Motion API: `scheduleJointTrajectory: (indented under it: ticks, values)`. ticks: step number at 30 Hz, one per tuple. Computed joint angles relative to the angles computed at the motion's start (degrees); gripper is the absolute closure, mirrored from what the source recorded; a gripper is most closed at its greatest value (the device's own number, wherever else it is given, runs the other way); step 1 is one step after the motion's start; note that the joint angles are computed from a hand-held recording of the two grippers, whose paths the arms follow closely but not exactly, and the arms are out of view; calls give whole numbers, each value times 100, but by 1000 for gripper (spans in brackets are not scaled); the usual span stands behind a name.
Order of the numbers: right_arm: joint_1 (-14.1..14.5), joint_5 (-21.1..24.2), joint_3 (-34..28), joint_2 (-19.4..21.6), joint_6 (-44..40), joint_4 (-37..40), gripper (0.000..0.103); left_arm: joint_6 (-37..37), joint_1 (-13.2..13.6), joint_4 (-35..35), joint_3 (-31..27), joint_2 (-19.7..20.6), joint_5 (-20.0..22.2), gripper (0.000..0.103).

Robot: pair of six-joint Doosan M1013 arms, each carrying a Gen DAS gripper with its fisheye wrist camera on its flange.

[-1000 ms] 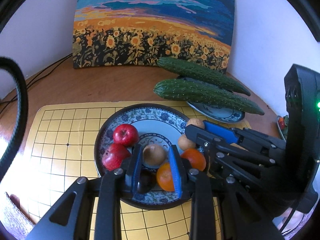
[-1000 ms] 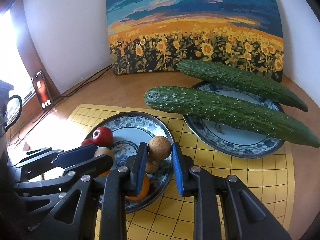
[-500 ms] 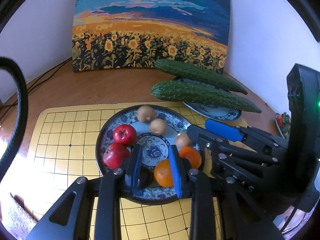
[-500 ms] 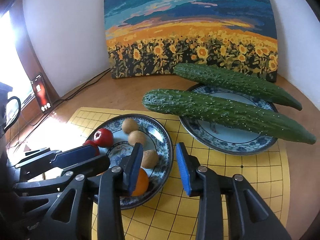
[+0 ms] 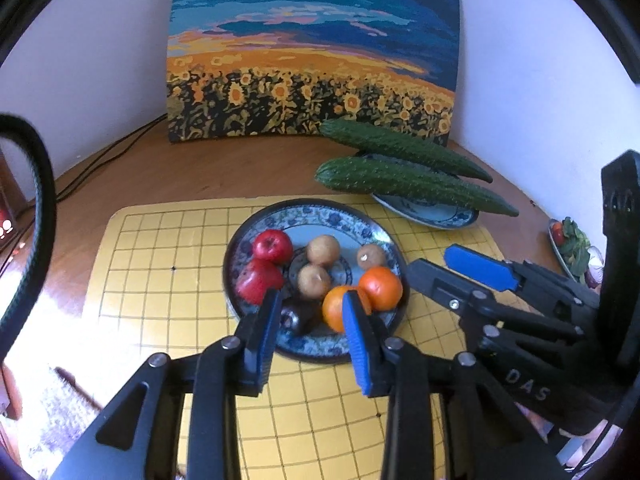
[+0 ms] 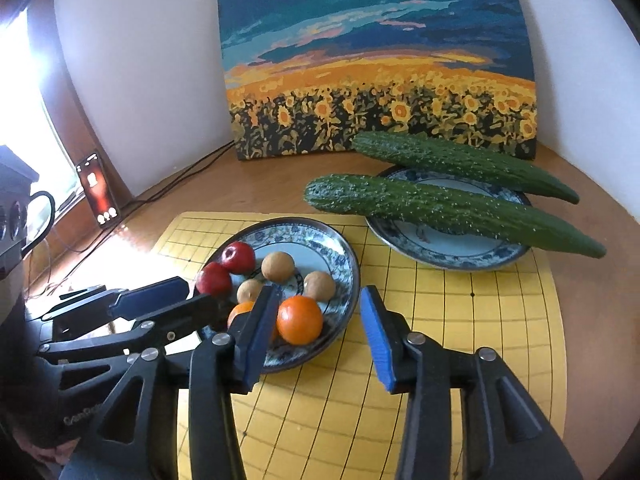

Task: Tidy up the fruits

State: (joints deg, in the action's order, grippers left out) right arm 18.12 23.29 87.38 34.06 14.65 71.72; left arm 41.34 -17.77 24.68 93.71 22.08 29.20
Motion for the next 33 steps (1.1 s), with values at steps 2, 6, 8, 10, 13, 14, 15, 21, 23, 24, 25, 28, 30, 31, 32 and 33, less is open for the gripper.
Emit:
scheduleJointTrajectory:
  ticks: [2, 6, 8, 10, 13, 14, 15, 21, 23, 24, 25, 28, 30, 31, 32, 33]
  values:
    - [17, -42, 81, -43, -56, 1, 59, -33, -6, -11, 56, -34, 4, 70]
    - [59, -190, 233, -121, -152, -27, 58, -213, -31, 90, 173, -88, 55, 69]
    - [73, -247, 306, -154, -231, 20, 57, -250, -35, 106, 211, -98, 73, 69]
    - [90, -318, 377, -186, -308, 74, 54, -307, -50, 137, 245, -103, 108, 69]
    - [109, -409, 487, -227, -511, 278, 54, -440, -80, 289, 271, -98, 176, 69]
    - [110, -408, 509, -234, -539, 306, 54, -462, -86, 314, 280, -96, 190, 69]
    - [112, -421, 534, -241, -546, 317, 53, -472, -89, 306, 292, -94, 203, 69]
    - [126, -549, 618, -243, -435, 227, 53, -695, -123, 458, 349, -67, 262, 69]
    - [129, -600, 636, -238, -400, 211, 53, -814, -132, 534, 373, -53, 238, 69]
    - [131, -627, 640, -231, -372, 185, 53, -812, -130, 515, 377, -45, 231, 69]
    - [137, -679, 643, -223, -331, 145, 53, -817, -135, 514, 377, -38, 235, 69]
    - [153, -790, 634, -191, -179, -26, 53, -903, -157, 616, 366, -15, 291, 68]
    - [154, -822, 628, -172, -147, -37, 53, -996, -168, 696, 368, -11, 307, 64]
    - [156, -848, 625, -163, -143, -32, 53, -1041, -173, 739, 371, -9, 312, 63]
    - [164, -885, 617, -152, -128, -48, 53, -1074, -178, 775, 370, -5, 326, 62]
    - [168, -913, 617, -147, -117, -63, 53, -1081, -181, 785, 362, 3, 341, 61]
